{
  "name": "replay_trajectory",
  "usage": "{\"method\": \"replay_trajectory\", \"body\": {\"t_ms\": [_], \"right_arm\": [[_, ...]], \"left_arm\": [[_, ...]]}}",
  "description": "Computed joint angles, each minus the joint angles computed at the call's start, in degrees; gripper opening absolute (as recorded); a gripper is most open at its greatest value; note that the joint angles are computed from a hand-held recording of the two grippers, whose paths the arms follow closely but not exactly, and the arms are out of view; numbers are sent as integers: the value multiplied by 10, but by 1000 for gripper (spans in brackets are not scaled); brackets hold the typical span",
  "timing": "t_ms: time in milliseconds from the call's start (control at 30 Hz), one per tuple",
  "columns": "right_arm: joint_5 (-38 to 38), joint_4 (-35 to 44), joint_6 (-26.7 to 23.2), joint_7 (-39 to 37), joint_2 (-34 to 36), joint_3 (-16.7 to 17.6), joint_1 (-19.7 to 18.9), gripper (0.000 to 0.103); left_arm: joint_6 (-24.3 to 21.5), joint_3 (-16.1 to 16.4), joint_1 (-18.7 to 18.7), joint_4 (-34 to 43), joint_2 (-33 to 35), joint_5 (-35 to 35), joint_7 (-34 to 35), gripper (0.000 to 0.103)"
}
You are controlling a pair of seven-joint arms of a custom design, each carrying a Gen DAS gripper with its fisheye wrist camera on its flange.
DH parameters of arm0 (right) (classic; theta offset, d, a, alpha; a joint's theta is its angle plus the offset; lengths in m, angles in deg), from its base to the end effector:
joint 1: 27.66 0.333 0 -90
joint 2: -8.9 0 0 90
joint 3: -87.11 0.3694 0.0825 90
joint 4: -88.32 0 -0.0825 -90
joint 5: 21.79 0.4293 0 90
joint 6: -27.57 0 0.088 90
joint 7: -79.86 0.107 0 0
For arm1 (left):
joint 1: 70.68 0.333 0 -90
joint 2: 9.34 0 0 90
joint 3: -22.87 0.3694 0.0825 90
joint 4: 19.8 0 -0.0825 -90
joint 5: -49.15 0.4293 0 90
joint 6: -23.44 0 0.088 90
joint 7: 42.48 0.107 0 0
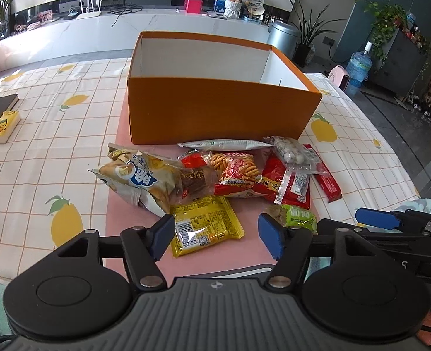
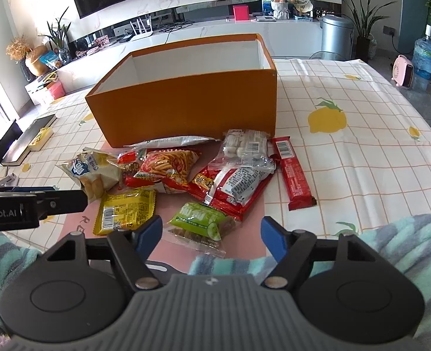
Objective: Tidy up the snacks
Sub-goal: 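Lower left tool onto yellow packet while right tool reaches green packet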
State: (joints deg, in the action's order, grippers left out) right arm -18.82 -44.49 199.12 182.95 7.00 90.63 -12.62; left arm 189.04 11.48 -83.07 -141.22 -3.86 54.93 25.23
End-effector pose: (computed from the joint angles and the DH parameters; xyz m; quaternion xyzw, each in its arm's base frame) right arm 0.5558 0.1830 0.4622 -0.6787 0.6471 -0.1592 0.3087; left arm 0.5895 -0.2627 0.4736 -0.6301 0.7016 -0.3008 0.1422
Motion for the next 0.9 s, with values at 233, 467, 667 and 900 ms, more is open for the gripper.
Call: {"method": "replay_trajectory", "body": {"t_ms": [233,467,667,900], "right_arm": [[80,33,-23,-57,37,2,5,72],[113,60,-44,-84,70,12,-4,72],[207,72,-32,-155,90,36,-22,72],[268,76,-33,-216,100,50,-34,56]], "left_arm": [[-31,-3,4,22,26,-33,22,77],[-57,0,10,44,53,-57,2,80],[-72,9,2,66,84,-40,-20,83],[-60,28,-20,79,106,30,-49,90]]}}
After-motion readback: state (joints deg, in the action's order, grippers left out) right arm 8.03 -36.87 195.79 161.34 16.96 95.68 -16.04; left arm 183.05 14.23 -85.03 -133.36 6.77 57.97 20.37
